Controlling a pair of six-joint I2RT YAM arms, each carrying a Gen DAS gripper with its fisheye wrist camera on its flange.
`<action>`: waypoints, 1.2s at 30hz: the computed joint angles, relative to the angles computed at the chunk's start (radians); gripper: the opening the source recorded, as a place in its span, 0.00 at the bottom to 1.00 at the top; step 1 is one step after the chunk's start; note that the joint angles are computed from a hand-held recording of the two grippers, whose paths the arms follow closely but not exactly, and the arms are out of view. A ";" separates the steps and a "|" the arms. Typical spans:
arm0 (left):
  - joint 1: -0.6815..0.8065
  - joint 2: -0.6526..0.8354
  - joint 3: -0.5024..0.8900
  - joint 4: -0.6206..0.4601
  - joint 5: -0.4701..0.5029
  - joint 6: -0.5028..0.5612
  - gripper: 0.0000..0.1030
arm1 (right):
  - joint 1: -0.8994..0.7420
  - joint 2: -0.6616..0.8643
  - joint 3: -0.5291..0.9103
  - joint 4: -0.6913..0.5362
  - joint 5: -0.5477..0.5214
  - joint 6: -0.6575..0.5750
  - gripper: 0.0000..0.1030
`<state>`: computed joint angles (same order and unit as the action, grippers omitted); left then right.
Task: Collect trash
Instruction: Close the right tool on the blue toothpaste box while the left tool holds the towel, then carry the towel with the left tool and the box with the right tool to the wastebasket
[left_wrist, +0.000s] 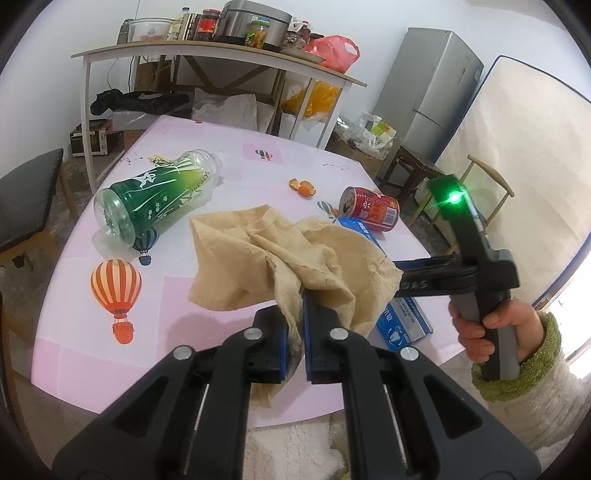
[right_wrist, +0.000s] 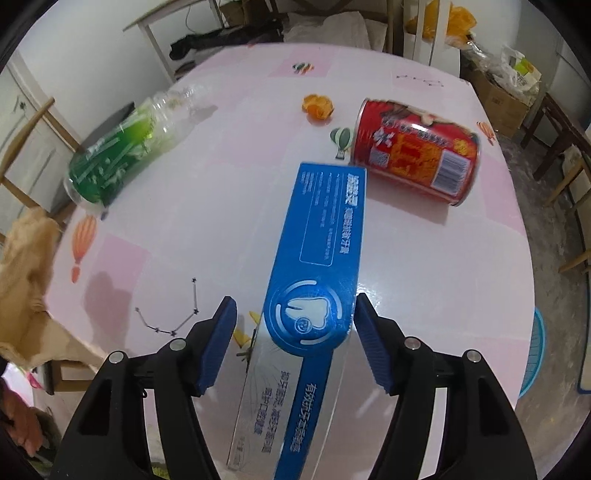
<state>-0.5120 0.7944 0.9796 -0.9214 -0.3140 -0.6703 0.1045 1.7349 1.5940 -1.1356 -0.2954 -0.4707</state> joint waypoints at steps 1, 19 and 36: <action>-0.005 0.005 0.005 -0.005 -0.006 -0.003 0.05 | 0.002 0.006 -0.001 0.002 0.002 0.007 0.62; -0.089 0.058 0.093 -0.071 -0.111 -0.035 0.05 | -0.080 -0.038 -0.007 -0.012 -0.124 -0.017 0.44; -0.216 0.256 0.325 0.003 -0.158 0.083 0.05 | -0.459 -0.046 0.264 -0.312 -0.425 -0.191 0.44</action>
<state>-0.7279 1.0504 1.3042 -0.9184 -0.4720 -0.5875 -0.3542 1.6890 1.8577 -1.4473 -0.7206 -0.6614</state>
